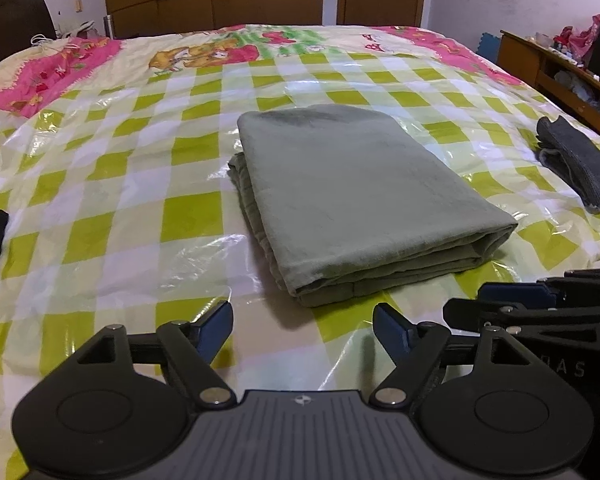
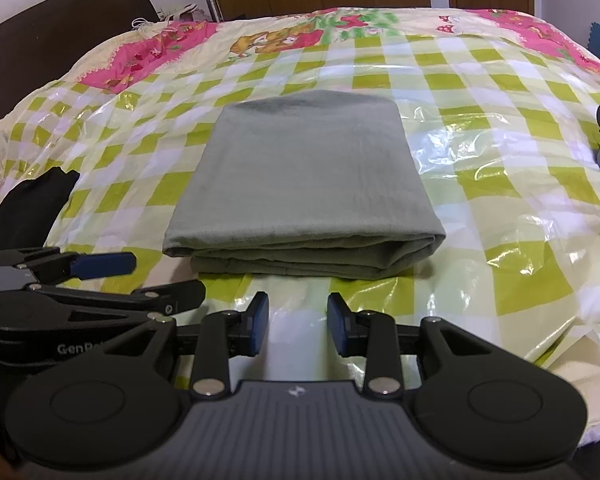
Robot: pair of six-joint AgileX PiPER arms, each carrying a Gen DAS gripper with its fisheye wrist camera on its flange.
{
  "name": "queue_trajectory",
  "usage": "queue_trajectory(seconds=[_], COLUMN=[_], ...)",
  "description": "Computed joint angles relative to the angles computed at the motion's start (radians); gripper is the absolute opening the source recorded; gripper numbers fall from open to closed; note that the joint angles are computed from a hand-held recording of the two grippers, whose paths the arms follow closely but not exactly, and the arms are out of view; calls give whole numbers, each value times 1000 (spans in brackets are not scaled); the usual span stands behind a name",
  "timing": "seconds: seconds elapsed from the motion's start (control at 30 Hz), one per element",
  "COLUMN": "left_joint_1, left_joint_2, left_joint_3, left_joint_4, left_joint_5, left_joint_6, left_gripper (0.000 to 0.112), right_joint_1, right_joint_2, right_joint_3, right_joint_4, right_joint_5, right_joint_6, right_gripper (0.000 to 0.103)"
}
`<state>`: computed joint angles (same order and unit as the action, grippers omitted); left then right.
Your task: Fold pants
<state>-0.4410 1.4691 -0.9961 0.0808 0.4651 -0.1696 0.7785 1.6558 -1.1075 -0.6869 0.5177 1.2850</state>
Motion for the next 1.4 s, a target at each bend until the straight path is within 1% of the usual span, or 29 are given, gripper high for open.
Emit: queue_trajectory(seconds=[0.2,0.4,0.5,0.63,0.97,1.2,1.33,1.37,1.4], left_joint_1=[13,-6,0,22,-2,0,-7,-9,-12], left_joint_2=[-10,-12,-13,-20,-23,-13,8,11,10], left_joint_3=[7,5,6,14,27,22,-2,-5,-3], left_joint_4=[-21,73,62,-24,102,88,95,105,118], left_joint_5=[-8,-2,-5,-14,-28,-8,34,40,39], left_joint_6=[8,-96,-90,-27,-149,-129,-137,-146,-159], left_gripper=[91,98,103,103,103,103,103,103,103], right_joint_1=[5,10,10,9,8,18,18,19,21], right_joint_2=[-3,-4,-3,-6,-10,-17,-17,-18,-18], right_joint_3=[4,5,3,6,11,15,16,18,17], right_joint_4=[-5,-9,-7,-11,-25,-45,-52,-58,-66], right_joint_5=[3,10,15,21,15,24,25,26,33], right_joint_6=[9,18,19,34,48,77,86,93,101], right_gripper=[34,34,34,34,34,36,36,37,39])
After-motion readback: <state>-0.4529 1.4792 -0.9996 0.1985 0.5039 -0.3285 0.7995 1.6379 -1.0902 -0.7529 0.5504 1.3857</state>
